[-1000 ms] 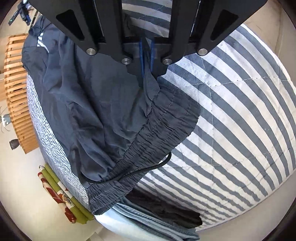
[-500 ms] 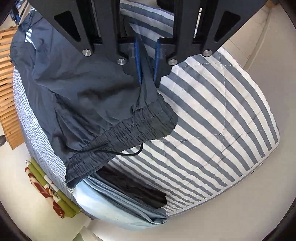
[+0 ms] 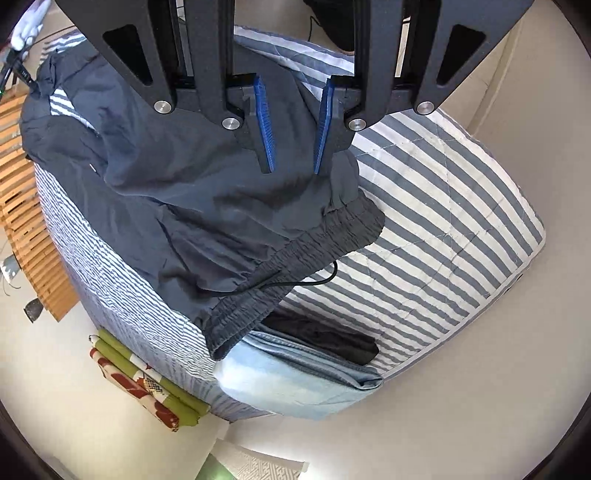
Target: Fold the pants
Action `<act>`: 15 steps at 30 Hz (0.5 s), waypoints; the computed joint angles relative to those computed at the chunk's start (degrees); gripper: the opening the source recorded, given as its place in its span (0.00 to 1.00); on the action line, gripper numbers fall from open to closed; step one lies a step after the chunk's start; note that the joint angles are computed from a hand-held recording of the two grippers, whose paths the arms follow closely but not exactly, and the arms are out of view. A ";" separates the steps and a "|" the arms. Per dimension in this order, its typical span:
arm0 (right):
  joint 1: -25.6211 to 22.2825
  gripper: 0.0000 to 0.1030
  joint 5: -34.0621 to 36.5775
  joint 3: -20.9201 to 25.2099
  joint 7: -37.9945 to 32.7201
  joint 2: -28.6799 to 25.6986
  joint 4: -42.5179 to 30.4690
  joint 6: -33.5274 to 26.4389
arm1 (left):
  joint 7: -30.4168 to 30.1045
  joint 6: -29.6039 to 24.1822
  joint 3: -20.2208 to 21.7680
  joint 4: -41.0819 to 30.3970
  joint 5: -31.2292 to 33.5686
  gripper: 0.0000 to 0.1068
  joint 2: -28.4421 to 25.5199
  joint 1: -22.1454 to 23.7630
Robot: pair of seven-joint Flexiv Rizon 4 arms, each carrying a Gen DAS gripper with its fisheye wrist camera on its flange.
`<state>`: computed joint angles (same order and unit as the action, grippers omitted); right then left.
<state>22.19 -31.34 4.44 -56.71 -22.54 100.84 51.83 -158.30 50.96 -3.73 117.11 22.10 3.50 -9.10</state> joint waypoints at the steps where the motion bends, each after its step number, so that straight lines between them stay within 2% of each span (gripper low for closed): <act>1: -0.76 0.06 0.51 0.00 0.40 1.17 1.28 1.60 | 0.83 -0.12 -0.13 -0.04 -0.39 0.22 0.35 -0.25; 5: -3.43 0.04 1.37 -0.73 3.82 5.80 5.30 4.42 | 3.55 -0.13 -1.15 -1.19 -1.51 0.22 -0.33 -1.12; 7: -5.57 0.04 5.81 0.33 3.68 7.08 5.40 4.85 | 3.82 -1.76 -1.79 -2.77 -0.47 0.22 -1.32 -1.68; 8: -5.81 0.02 5.42 -0.07 5.00 7.81 5.97 5.12 | 4.20 -1.54 -1.79 -3.02 -0.73 0.22 -1.72 -2.06; 11: -6.13 0.00 -1.86 -2.42 12.09 10.27 8.82 5.78 | 6.42 0.83 -1.53 -2.74 -3.12 0.22 -2.74 -3.17; 13: -8.28 0.01 2.27 -0.79 10.16 11.27 9.28 7.71 | 8.59 1.67 -1.64 -3.04 -4.71 0.22 -3.82 -3.95; 15: -10.22 0.05 11.71 2.25 3.32 11.13 7.51 8.33 | 10.02 2.02 -1.81 -3.96 -5.76 0.22 -5.39 -4.76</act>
